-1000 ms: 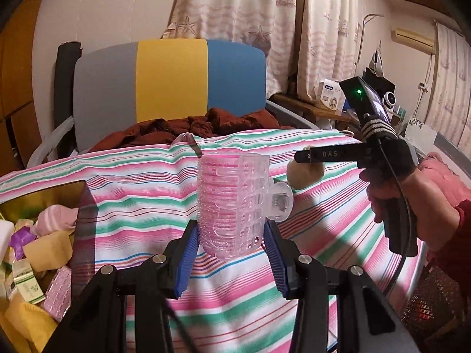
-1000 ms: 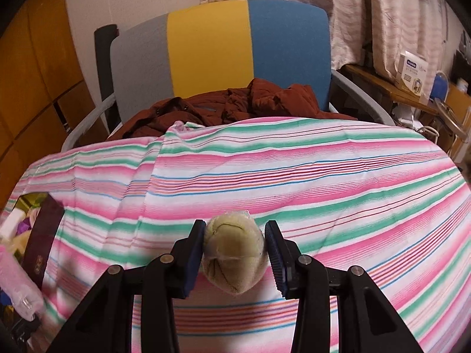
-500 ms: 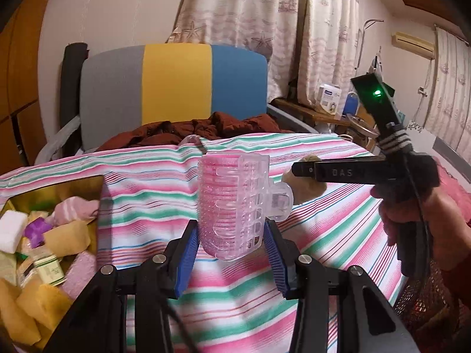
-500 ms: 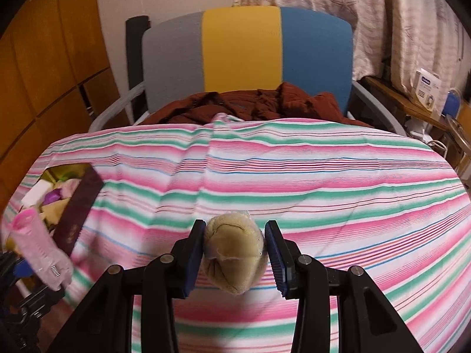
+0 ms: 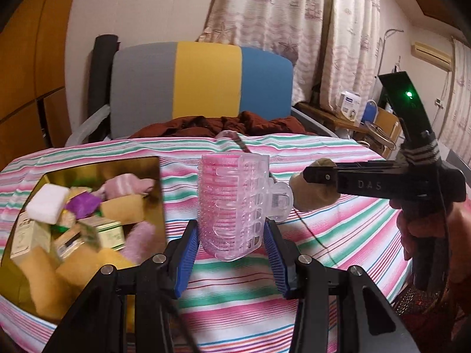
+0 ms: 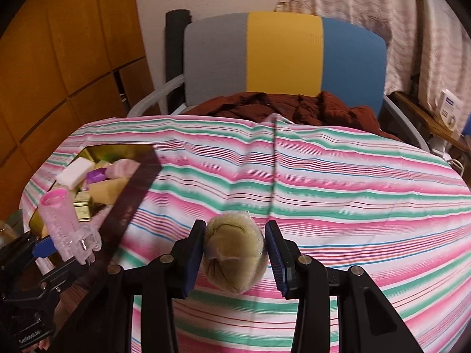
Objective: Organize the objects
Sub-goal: 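Lift and carry the hair roller and cream item toward the gold tray, then open both tools to drop the hair roller and cream item into the tray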
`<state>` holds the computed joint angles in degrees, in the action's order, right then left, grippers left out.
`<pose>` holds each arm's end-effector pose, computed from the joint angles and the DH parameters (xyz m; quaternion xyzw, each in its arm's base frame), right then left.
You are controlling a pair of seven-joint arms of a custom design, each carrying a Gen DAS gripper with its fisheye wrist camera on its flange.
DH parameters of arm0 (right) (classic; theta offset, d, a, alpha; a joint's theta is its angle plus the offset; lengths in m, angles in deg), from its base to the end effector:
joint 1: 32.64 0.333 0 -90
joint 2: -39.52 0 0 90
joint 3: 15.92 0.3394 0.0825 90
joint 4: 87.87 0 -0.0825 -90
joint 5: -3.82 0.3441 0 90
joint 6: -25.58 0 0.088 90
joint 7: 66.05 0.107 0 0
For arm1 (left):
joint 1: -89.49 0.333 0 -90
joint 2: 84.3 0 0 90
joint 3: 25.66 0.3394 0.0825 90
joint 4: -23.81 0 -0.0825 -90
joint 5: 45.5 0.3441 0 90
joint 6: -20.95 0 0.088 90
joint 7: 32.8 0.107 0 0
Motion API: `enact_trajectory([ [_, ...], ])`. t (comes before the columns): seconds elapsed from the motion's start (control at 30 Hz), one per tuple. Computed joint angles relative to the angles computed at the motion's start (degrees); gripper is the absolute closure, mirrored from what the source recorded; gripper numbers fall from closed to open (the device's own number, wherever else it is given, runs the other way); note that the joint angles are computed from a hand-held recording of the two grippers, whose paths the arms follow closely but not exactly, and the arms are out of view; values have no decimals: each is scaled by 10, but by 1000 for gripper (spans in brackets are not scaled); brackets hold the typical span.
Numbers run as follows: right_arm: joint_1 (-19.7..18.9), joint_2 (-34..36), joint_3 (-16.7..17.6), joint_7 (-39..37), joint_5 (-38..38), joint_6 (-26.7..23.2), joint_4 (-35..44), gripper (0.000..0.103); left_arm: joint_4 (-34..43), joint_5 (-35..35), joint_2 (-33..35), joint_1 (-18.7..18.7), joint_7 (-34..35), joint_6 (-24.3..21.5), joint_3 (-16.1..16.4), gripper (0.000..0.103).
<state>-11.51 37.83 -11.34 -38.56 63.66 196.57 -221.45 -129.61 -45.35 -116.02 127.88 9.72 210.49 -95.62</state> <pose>0.4733 0.1608 0.4529 -0.8101 0.4504 -0.1534 0.3424 0.3467 -0.2581 0.4419 -0.6580 0.5979 -0.3618 0.2802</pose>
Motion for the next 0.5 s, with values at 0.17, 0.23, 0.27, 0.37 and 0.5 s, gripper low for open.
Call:
enact_trajectory([
  [0.17,18,-10,9,4,10,-4,-5,61,-33,-11,-12,-42,1,2,48,58],
  [0.23,28,-12,13,6,11,0,-7,61,-44,-16,-17,-54,2,2,61,58],
  [0.27,32,-12,13,6,13,0,-7,61,-50,-18,-20,-60,2,4,68,58],
  [0.37,46,-15,18,11,20,-6,-7,61,-70,-25,-29,-81,6,5,92,58],
  [0.5,60,-20,20,9,40,-26,-6,61,-103,-36,-50,-117,13,-1,133,58],
])
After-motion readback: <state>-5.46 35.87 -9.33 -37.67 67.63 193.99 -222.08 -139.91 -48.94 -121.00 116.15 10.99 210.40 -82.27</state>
